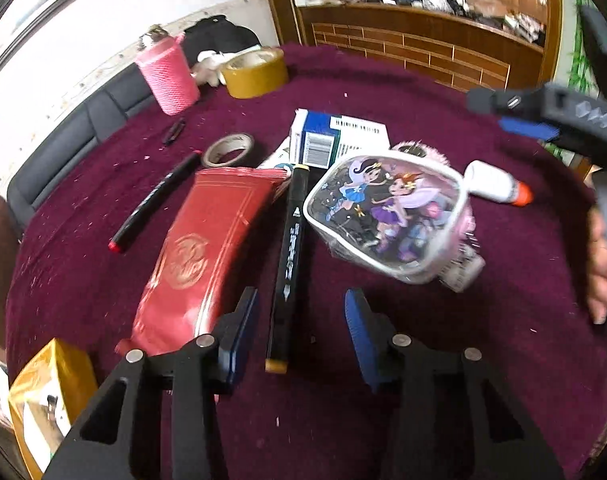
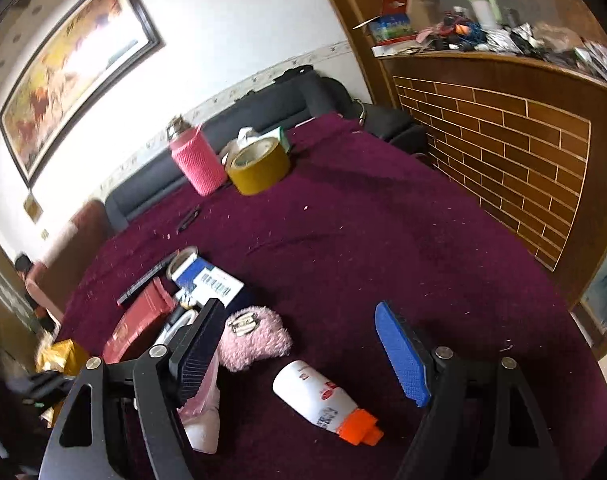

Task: Organize objects
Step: 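Grasp another black marker with the left gripper while the right gripper grasps the white-orange tube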

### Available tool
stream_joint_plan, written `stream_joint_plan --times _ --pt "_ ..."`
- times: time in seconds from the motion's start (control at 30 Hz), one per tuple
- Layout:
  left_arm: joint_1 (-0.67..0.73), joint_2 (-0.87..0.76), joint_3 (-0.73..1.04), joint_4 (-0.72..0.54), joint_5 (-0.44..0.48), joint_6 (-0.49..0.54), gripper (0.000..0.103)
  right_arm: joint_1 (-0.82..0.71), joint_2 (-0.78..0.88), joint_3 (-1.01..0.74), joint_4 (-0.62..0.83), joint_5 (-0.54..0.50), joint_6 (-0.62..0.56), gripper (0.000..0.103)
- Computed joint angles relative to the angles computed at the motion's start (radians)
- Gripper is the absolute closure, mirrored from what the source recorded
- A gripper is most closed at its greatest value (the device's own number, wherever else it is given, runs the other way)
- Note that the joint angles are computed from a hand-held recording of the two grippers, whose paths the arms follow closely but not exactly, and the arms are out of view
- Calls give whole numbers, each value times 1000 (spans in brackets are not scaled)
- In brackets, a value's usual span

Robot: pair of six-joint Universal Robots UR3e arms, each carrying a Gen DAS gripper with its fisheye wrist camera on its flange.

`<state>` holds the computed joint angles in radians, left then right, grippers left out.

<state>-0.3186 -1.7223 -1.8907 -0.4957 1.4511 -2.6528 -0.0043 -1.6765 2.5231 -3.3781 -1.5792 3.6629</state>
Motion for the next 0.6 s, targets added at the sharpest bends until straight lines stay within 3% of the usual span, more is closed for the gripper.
stream_joint_plan --times 0.1,0.27,0.3,0.33,0.6 --pt "-28 -81 64 -16 27 -5 65 -72 -42 47 -4 76 12 19" --pt "0 -96 47 29 -32 -70 67 -139 -70 77 15 134 32 19" --pt "4 -88 33 36 -42 -70 70 -143 -70 78 18 136 34 19" --pt "15 -77 27 21 -68 -68 89 -145 -66 74 26 138 35 19" --pt "121 134 -145 -107 -149 -26 89 -126 -30 44 62 107 34 19"
